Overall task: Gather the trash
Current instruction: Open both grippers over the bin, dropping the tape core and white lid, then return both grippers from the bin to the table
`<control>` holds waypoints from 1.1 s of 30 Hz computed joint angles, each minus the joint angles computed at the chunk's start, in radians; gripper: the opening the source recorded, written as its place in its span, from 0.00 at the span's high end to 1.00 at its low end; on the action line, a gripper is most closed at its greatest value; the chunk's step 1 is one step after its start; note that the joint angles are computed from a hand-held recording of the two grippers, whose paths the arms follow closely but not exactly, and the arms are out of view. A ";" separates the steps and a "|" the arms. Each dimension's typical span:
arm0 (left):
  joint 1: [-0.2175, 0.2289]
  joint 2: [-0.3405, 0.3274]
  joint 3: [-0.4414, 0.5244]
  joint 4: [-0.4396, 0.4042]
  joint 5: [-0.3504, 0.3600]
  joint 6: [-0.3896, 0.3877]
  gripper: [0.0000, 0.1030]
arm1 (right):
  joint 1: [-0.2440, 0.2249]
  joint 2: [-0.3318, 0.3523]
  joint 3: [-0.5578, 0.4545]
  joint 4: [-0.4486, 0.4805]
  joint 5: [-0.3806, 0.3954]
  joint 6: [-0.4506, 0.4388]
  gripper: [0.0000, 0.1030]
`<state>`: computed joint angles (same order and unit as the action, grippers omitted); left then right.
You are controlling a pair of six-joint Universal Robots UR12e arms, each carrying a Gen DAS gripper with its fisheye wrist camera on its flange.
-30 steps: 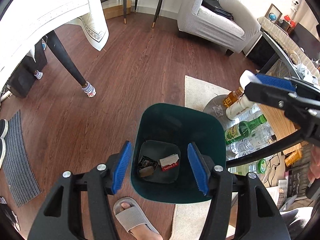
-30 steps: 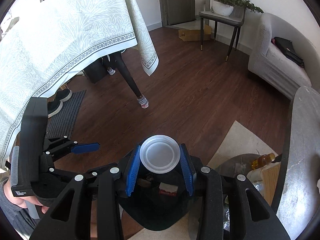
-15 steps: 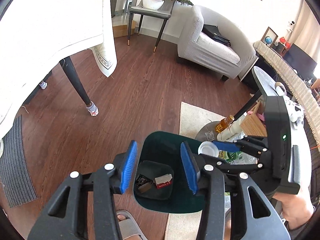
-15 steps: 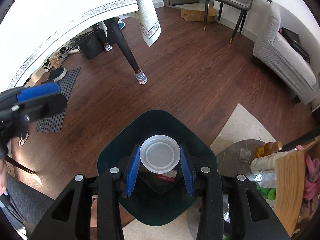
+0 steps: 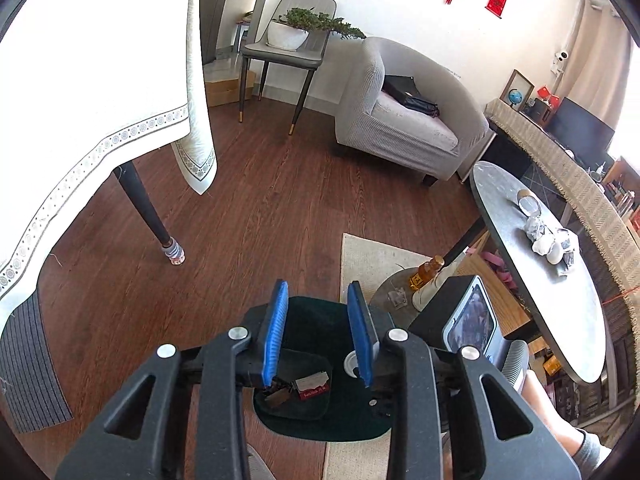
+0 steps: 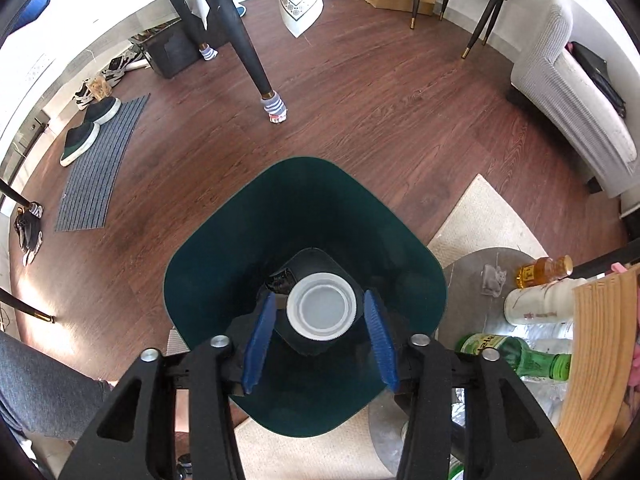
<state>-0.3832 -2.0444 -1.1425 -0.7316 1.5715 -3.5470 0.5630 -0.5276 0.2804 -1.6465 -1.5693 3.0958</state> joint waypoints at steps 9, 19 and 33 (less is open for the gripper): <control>-0.003 -0.002 0.018 0.036 0.017 -0.019 0.69 | 0.001 -0.060 0.112 -0.062 -0.006 -0.033 0.46; -0.016 -0.019 0.055 0.056 0.037 -0.019 0.69 | -0.003 -0.134 0.226 -0.185 0.027 -0.066 0.46; -0.035 -0.047 0.110 0.079 0.073 0.004 0.69 | -0.020 -0.245 0.363 -0.433 0.079 -0.071 0.57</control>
